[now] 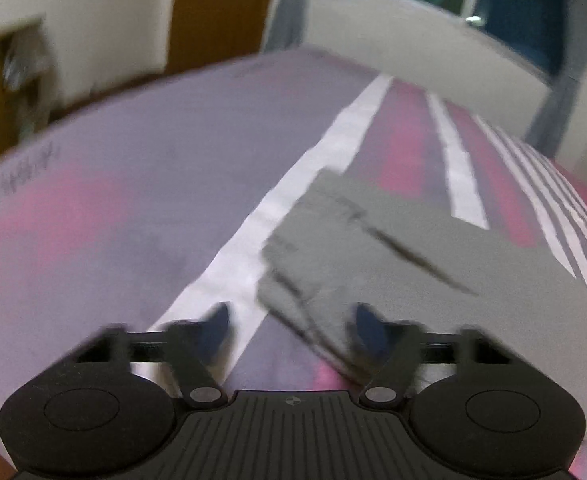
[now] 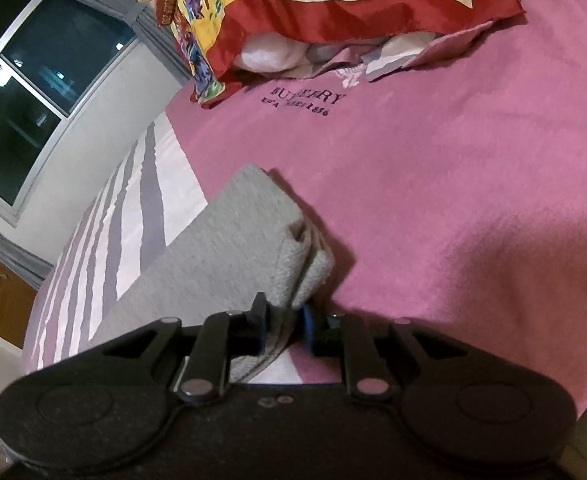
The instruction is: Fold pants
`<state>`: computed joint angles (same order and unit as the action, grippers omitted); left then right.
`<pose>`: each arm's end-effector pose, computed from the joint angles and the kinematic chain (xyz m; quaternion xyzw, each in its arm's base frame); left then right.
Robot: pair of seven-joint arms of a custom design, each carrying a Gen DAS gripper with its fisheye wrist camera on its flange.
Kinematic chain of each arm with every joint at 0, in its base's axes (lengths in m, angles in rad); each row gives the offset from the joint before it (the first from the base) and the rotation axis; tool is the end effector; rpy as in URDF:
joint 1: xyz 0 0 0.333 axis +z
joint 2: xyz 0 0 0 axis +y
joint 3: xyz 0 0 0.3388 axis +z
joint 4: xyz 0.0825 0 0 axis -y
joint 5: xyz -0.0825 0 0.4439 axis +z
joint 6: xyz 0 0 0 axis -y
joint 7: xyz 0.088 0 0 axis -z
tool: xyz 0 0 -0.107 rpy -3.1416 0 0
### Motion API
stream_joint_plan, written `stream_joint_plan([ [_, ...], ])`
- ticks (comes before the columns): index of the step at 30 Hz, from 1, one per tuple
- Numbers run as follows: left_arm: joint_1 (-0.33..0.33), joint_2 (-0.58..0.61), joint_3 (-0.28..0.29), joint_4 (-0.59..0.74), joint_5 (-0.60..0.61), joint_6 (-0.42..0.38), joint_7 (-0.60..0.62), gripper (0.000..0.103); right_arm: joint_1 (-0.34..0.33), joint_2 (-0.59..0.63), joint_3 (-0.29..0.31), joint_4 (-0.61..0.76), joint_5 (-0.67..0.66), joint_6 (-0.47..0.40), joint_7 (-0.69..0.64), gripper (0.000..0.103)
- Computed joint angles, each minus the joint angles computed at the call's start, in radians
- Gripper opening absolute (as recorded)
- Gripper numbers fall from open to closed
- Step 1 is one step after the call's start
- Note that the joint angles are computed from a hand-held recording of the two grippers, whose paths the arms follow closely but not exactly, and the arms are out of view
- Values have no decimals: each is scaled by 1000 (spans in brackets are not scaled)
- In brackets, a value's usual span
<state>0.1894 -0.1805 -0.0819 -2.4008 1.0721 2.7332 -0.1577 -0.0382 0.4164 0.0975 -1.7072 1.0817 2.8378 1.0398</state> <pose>0.5415 0.0242 0.4116 -0.8756 0.2899 -0.2226 0.3157 0.7571 -0.0099 0.3994 -0.5057 0.7406 -0.0776 0.4356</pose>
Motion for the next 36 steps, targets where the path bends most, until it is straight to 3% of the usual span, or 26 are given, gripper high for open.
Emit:
stream_joint_plan([
  [2,25,21,21,-2,30,114,-55,28,12,-3,-9,-5,-21,9,22,17],
  [5,32,63,28,34,34,163,-36,28,23,1,-14,-3,-49,24,49,17],
  [6,31,75,27,48,34,159,-33,28,23,2,-12,-3,-52,26,52,17],
  [9,4,126,45,82,-157,129,165,28,24,8,-12,3,-65,29,66,17],
  [10,-6,125,60,91,-141,127,149,23,25,10,-14,6,-73,28,75,17],
  [12,41,101,8,101,-17,94,88,20,30,7,-17,5,-86,41,99,16],
  [13,36,103,10,101,-49,82,130,20,17,4,2,2,-58,56,69,16],
  [14,-4,121,46,102,-151,74,225,19,16,6,4,2,-56,64,60,14],
  [15,-24,133,66,100,-223,79,299,20,29,15,-17,7,-89,47,105,13],
  [17,-7,120,52,92,-223,90,293,20,16,18,-8,12,-67,36,128,14],
  [19,4,95,43,77,-139,111,201,27,13,17,-7,18,-68,21,141,17],
  [21,5,77,23,72,-58,70,151,61,-3,25,-3,33,-57,-17,147,18],
  [23,4,57,12,56,1,44,104,74,-30,38,7,55,-11,-65,166,19],
  [25,6,61,22,52,-1,69,109,75,-33,43,5,64,2,-80,178,18],
  [28,-21,84,38,57,-195,22,298,75,5,46,-24,65,-75,-55,215,16],
  [30,-15,99,36,60,-187,30,264,81,25,44,-38,62,-126,-39,243,17],
  [36,6,63,36,23,-97,75,166,81,54,12,-26,39,-179,86,244,16],
])
